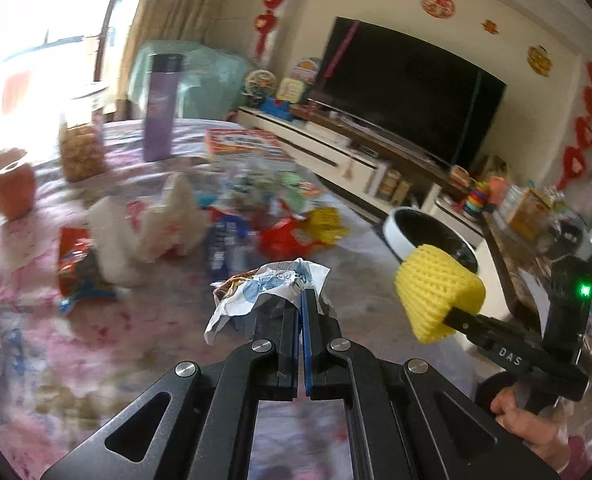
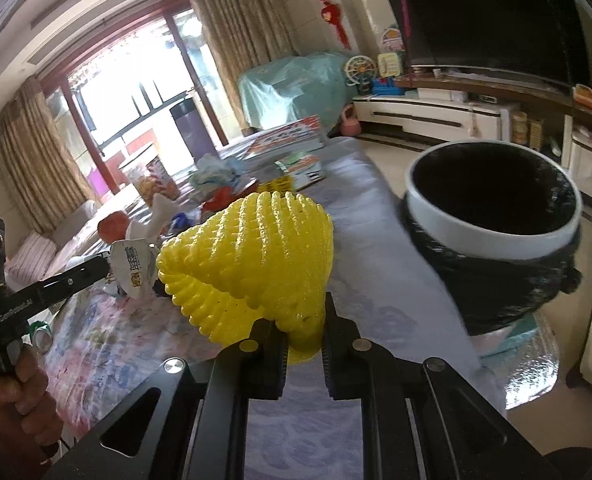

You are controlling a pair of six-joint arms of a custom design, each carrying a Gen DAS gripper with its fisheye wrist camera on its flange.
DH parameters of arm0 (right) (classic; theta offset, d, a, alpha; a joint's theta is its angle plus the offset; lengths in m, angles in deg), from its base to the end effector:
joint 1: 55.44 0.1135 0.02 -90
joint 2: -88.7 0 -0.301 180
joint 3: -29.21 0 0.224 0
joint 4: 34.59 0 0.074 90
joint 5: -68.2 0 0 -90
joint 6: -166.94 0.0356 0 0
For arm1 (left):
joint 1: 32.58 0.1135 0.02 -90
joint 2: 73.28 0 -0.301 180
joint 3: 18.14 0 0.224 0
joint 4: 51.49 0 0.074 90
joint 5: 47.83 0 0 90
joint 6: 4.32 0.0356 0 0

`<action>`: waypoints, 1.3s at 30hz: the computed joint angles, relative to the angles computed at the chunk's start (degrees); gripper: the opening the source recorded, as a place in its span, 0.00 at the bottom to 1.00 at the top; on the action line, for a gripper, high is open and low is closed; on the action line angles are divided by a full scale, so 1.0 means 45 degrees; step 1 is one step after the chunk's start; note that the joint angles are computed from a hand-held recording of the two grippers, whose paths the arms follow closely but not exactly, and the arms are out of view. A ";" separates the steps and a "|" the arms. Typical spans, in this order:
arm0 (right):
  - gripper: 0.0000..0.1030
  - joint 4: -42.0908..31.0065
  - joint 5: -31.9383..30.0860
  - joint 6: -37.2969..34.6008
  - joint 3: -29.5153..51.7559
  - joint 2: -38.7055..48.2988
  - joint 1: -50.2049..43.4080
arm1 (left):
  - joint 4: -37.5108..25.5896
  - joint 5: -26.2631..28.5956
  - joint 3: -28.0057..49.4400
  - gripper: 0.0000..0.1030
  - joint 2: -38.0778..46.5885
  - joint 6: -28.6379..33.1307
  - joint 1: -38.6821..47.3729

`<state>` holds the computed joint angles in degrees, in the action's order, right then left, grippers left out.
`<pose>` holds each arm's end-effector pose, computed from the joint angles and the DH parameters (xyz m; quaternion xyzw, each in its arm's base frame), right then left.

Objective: Collect trash
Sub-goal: 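Carry the foam net and silver wrapper over the black-and-white trash bin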

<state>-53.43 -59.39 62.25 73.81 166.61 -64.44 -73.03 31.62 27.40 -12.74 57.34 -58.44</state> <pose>0.2077 -0.0109 0.2041 -0.1488 0.8892 0.2353 0.3631 0.1611 -0.0709 0.2527 -0.0606 0.8883 -0.1309 0.4361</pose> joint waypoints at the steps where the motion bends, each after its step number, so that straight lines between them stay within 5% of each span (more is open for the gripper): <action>1: 0.13 -0.0094 -0.0061 -0.0085 0.0046 0.0002 -0.0184 | 0.0119 0.0083 0.0094 0.00 0.0219 0.0029 -0.0061; 25: 0.14 -0.1854 -0.0581 -0.1206 0.4092 0.3136 -0.3814 | 0.2512 0.1796 0.5368 0.00 0.7930 0.1954 -0.0314; 39: 0.17 -0.2925 0.0466 -0.1106 0.7510 0.5794 -0.3601 | 0.1606 0.2247 1.0918 0.00 1.2476 0.2711 -0.0396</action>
